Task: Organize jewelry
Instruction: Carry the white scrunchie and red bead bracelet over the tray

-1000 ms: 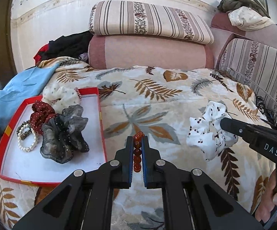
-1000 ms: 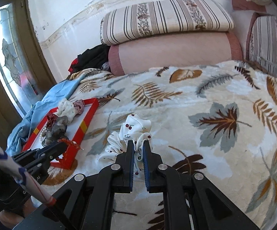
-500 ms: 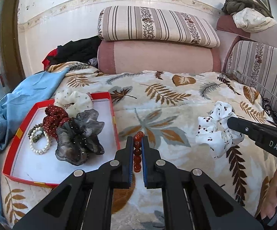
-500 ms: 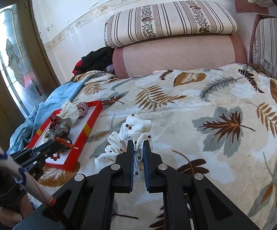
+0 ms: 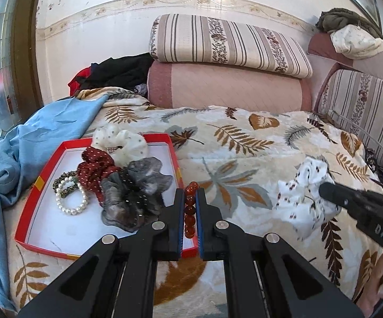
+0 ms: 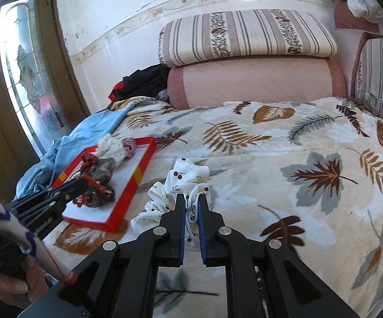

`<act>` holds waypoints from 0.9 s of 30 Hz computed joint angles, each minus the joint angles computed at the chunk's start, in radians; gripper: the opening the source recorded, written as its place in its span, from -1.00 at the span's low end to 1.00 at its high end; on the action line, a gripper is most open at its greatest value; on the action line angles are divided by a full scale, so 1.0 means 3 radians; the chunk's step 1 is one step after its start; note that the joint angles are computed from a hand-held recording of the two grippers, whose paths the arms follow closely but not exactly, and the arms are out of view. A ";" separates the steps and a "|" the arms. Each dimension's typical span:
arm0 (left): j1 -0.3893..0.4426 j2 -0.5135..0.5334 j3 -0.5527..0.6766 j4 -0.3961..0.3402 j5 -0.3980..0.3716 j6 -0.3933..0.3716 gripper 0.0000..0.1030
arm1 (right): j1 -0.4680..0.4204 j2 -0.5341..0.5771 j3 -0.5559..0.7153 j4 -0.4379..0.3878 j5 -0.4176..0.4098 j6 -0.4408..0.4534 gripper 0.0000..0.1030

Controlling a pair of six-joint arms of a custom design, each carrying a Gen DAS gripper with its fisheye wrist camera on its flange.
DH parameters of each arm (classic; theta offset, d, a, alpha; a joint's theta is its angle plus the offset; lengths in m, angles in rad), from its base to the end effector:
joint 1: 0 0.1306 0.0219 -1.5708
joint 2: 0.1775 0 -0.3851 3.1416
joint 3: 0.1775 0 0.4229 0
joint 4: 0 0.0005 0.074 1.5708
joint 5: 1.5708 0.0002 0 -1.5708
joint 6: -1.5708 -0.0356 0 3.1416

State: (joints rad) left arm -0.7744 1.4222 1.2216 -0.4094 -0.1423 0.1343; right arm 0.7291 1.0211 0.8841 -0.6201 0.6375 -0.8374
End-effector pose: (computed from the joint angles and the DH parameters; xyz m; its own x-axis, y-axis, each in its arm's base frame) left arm 0.3870 -0.3722 0.3685 -0.4874 0.2914 -0.8231 0.5488 0.8354 -0.0292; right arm 0.2943 0.2338 0.3610 -0.5009 0.3530 -0.7902 0.2381 0.9340 0.2663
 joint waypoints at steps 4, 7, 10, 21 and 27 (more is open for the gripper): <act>0.0067 -0.0069 -0.0051 0.0038 0.0010 0.0006 -0.85 | 0.0062 0.0101 0.0116 -0.0009 0.0026 0.0013 -0.81; 0.0133 -0.0135 -0.0103 0.0060 0.0027 0.0022 -0.85 | 0.0080 0.0185 0.0197 0.0023 -0.0001 0.0015 -0.81; 0.0217 -0.0180 -0.0134 0.0050 0.0067 0.0076 -0.85 | 0.0083 0.0294 0.0282 0.0080 -0.0084 0.0048 -0.81; 0.0442 -0.0238 -0.0168 -0.0007 0.0130 0.0185 -0.85 | 0.0091 0.0729 0.0704 0.0212 -0.0281 0.0319 -0.81; 0.0518 -0.0215 -0.0152 -0.0046 0.0128 0.0216 -0.85 | 0.0089 0.0933 0.0890 0.0268 -0.0366 0.0444 -0.81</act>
